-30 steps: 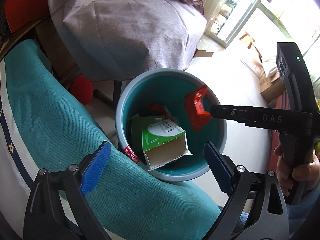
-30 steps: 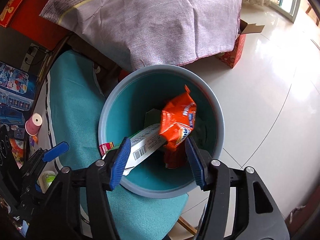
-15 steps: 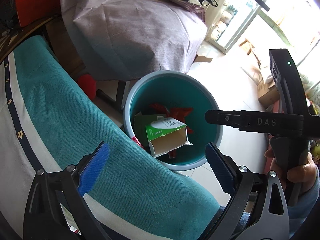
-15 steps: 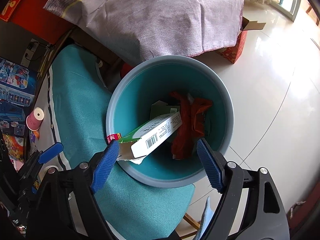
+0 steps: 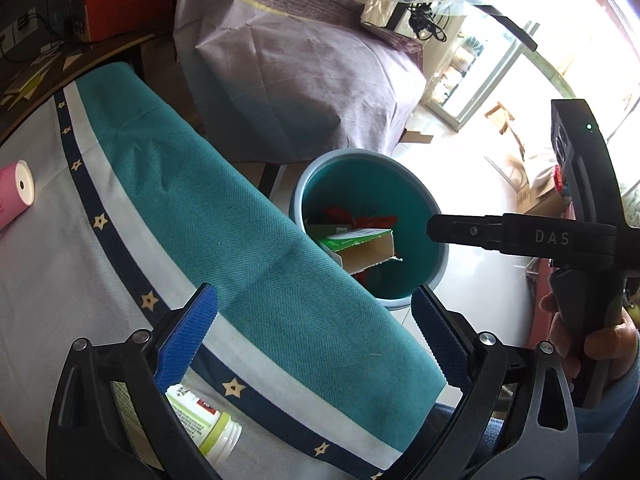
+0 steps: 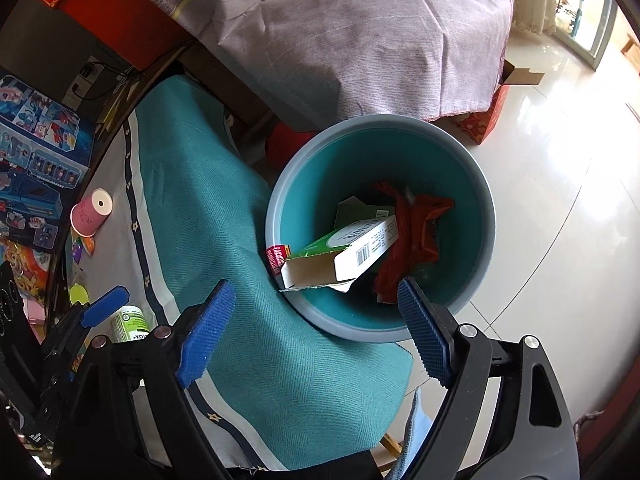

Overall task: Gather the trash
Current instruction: 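Move both tools back over the table toward the white-and-green bottle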

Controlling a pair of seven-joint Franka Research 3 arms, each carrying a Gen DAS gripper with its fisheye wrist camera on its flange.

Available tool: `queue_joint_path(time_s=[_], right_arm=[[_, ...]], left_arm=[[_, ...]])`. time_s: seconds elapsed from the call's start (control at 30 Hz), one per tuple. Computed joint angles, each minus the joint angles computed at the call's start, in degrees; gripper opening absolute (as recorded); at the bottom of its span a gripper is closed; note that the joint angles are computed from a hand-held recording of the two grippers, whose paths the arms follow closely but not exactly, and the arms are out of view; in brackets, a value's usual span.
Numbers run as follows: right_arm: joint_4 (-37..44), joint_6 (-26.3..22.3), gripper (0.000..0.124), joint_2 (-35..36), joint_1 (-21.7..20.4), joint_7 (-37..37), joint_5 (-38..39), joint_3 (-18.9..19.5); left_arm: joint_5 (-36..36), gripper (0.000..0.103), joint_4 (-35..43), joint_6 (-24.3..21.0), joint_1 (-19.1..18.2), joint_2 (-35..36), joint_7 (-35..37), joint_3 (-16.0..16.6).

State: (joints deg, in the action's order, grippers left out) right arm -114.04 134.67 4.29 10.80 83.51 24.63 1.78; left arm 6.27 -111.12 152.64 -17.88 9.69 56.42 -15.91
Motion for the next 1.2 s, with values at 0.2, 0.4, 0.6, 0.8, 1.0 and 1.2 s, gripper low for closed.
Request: queue_joint_path(time_s=[0.2, 0.4, 0.6, 0.8, 1.0, 1.2], right_arm=[[0.54, -0.93, 0.08, -0.71, 2.18, 0.36, -1.87, 1.43], [2.08, -3.08, 0.08, -0.31, 5.01, 0.37, -3.18, 2.99], [4.48, -5.56, 0.08, 0.89, 8.28, 1.01, -6.12, 4.49], [7.13, -7.32, 0.08, 2.48, 11.34, 2.5, -8.77, 5.65], [9.67, -9.27, 0.08, 4.71, 13.88, 2.41, -9.88, 6.63], [11.45, -9.95, 0.08, 7.43, 16.27, 3.33, -11.86, 7.03]], left_arm=[[-1.88, 0.098, -9.14, 4.17, 1.17, -7.03, -1.93, 0.83], [-4.26, 0.099, -18.05, 6.75, 1.93, -14.36, -3.19, 2.29], [-4.84, 0.099, -27.24, 8.5, 2.4, -22.52, -5.04, 4.18], [-5.51, 0.099, -34.94, 9.38, 2.41, -29.68, -6.4, 6.42], [-6.18, 0.099, -41.63, 9.68, 2.7, -35.75, -7.87, 8.71], [-6.98, 0.099, -46.25, 9.45, 3.14, -39.86, -9.04, 10.52]])
